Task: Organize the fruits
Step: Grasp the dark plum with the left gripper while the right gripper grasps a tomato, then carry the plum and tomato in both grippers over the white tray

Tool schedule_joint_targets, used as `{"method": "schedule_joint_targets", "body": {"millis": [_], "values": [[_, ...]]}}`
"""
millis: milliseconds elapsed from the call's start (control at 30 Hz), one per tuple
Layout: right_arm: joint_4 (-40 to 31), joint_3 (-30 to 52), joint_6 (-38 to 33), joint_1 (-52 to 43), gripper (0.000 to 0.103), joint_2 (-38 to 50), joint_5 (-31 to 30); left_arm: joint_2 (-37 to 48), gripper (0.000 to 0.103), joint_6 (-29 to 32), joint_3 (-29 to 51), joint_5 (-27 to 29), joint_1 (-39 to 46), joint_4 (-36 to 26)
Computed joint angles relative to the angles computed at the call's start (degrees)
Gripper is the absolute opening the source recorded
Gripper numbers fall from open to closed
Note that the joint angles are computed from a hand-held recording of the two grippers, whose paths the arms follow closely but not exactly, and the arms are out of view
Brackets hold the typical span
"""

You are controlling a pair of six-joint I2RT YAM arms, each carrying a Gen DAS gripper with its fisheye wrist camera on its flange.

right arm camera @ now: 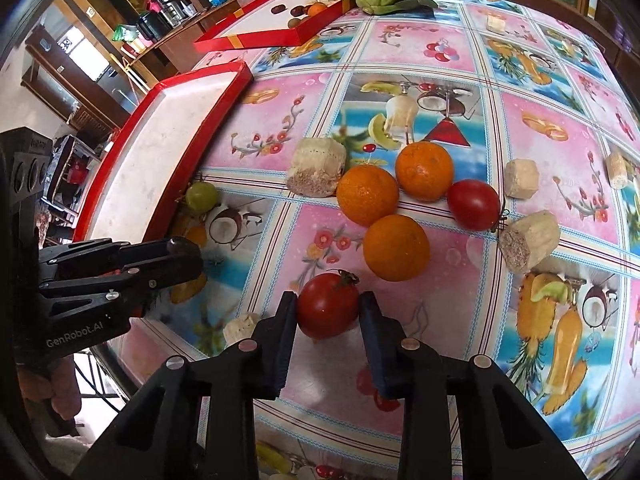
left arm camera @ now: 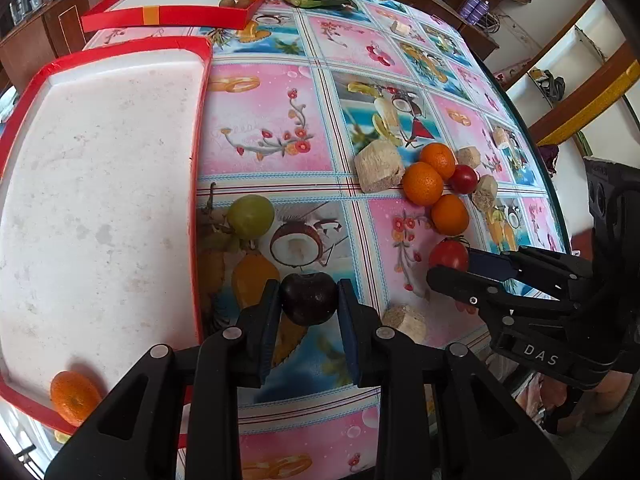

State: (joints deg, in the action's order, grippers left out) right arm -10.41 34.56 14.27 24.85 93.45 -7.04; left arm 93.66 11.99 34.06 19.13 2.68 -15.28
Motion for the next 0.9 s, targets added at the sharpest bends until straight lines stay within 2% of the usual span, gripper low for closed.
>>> {"method": "schedule_joint_targets", "body": {"millis": [533,700,900], "values": [[0.1,3.0,0.1,4.6,0.032,1.0,0.8,-5.4,0.025,3.6,-0.6,-1.6,2.7,-2.8],[-0.1,5.2,-0.3,7.5,0.032,1.8,1.3,-6.2,0.026,5.5,0.5,-0.2,8.3,-4.8],[-0.2,9.1,-0.4,12.2,0.032,3.9,1.4,-5.0,0.026,9.2,4.4,2.1,19.3,-8.2]]}}
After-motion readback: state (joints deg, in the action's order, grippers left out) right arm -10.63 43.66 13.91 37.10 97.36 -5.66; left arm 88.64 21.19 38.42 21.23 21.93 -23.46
